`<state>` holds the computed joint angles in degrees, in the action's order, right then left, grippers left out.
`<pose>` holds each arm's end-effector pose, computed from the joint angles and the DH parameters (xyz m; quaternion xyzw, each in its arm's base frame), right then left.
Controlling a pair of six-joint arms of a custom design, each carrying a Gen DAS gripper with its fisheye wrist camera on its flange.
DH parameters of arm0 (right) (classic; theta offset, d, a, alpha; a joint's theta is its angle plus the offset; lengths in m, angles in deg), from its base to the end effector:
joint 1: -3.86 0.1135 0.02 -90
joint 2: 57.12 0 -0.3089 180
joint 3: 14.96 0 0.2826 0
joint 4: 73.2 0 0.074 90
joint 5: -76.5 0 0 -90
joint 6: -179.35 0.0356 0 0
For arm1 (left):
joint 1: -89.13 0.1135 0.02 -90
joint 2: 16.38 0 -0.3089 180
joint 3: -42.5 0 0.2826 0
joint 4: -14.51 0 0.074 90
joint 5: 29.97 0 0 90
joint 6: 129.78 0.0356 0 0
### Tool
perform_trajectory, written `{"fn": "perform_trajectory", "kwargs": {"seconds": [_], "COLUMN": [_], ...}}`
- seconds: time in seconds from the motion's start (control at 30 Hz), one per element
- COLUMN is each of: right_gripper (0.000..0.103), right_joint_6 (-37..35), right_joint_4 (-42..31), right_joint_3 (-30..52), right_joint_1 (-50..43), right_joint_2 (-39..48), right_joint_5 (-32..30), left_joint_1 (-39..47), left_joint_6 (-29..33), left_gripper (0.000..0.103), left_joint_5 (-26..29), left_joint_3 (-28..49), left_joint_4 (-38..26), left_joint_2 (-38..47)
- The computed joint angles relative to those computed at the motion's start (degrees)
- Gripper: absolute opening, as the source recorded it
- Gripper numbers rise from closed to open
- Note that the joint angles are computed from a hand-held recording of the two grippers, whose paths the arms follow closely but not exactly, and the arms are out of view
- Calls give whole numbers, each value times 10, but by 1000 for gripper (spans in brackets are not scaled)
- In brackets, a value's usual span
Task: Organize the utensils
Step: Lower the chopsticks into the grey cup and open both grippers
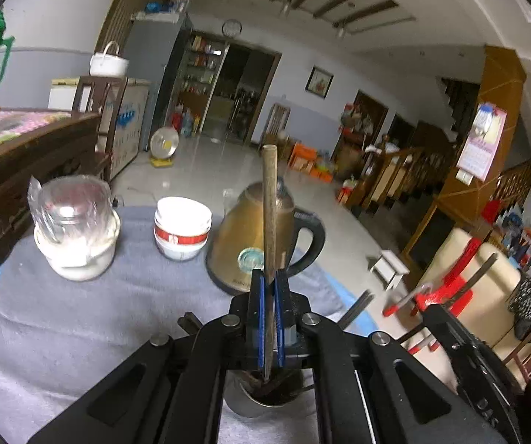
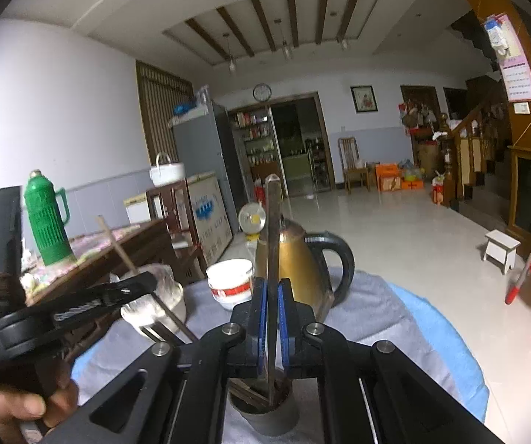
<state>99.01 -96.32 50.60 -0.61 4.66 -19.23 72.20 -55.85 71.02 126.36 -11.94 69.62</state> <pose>0.2587 -0.0167 0.3681 0.0715 0.8122 0.0669 0.5751 0.3582 -0.1161 0.3590 0.0553 0.8555 -0.2233 0.4640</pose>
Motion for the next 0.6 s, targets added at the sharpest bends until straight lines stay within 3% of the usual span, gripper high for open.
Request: {"fn": "perform_trajectory", "kwargs": {"seconds": [0.33, 0.6], "right_gripper": [7, 7], "right_joint_6": [-16, -16], "right_joint_4": [4, -6], "right_joint_3": [3, -4], "right_joint_1": [11, 18], "right_joint_2": [69, 86], "right_joint_5": [3, 6], "left_joint_1": [-18, -10], "left_joint_6": [17, 34], "left_gripper": [5, 5], "left_joint_5": [-39, -5], "left_joint_3": [13, 31], "left_joint_4": [15, -3], "left_joint_2": [57, 59]}}
